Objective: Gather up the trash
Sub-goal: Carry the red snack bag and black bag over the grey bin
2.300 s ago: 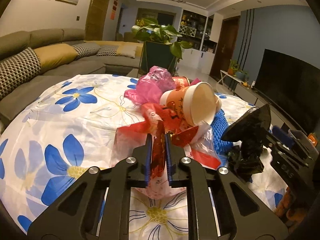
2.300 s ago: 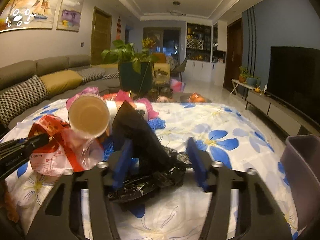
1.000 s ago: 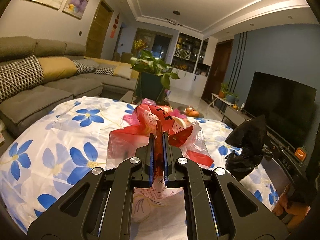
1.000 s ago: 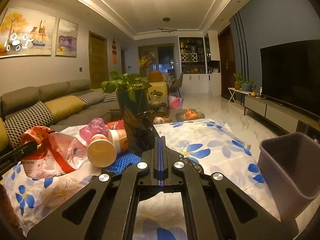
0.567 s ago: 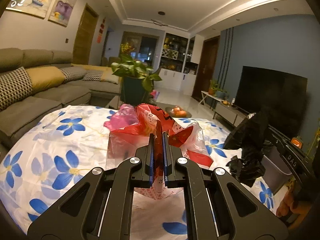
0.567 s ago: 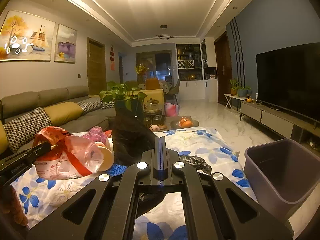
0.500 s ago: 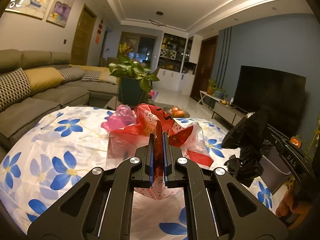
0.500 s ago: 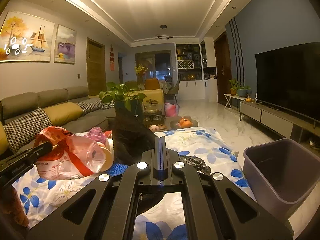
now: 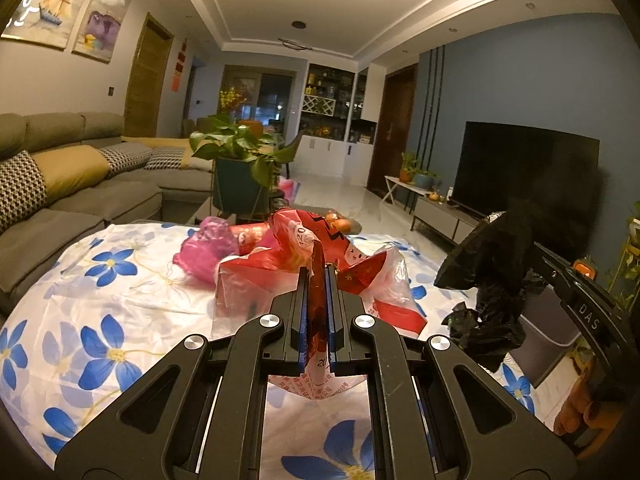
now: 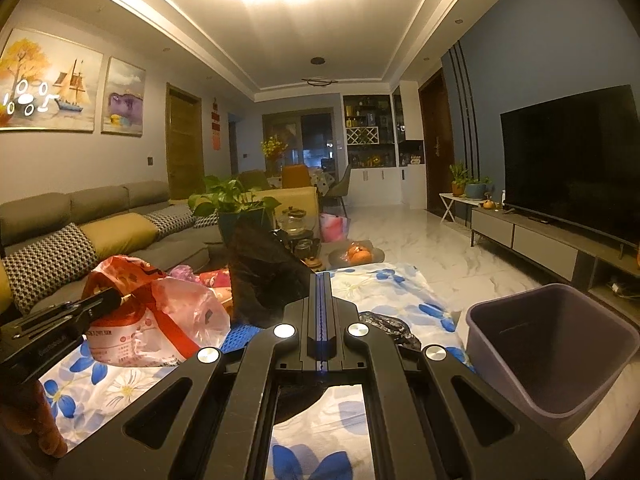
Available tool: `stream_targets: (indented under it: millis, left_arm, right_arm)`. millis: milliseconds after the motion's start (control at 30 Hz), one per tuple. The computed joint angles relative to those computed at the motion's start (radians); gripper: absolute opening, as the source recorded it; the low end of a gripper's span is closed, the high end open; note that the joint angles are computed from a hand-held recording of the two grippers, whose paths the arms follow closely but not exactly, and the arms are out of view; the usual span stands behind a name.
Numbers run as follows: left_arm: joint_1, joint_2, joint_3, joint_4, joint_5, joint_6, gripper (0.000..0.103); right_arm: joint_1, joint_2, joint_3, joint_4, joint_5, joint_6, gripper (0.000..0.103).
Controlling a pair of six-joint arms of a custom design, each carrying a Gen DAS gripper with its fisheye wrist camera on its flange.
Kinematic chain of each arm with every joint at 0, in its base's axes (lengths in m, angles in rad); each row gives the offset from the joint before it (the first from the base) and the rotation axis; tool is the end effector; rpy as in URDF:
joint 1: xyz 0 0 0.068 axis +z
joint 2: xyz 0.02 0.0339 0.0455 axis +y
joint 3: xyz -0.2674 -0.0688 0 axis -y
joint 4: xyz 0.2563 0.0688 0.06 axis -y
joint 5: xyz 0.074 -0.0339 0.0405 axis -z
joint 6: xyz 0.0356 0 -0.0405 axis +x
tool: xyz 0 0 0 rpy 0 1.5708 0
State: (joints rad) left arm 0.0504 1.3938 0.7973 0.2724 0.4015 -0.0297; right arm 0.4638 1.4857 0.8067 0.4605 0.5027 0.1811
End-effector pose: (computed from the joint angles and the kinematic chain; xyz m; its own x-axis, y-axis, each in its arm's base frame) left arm 0.3202 0.0022 0.2484 -0.3275 -0.0439 -0.9438 0.3140 0.9371 -0.1525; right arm 0.3092 0.1355 0.2429 -0.1855 0.0837 -0.9791 0.0631 0.9953 0.0731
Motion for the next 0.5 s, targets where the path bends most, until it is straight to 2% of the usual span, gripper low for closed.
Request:
stream_targets:
  millis: [500]
  left_arm:
    - [-0.141, 0.063, 0.075, -0.002, -0.062, 0.017, 0.007]
  right_arm:
    - [-0.059, -0.096, -0.068, -0.011, 0.024, 0.003, 0.000]
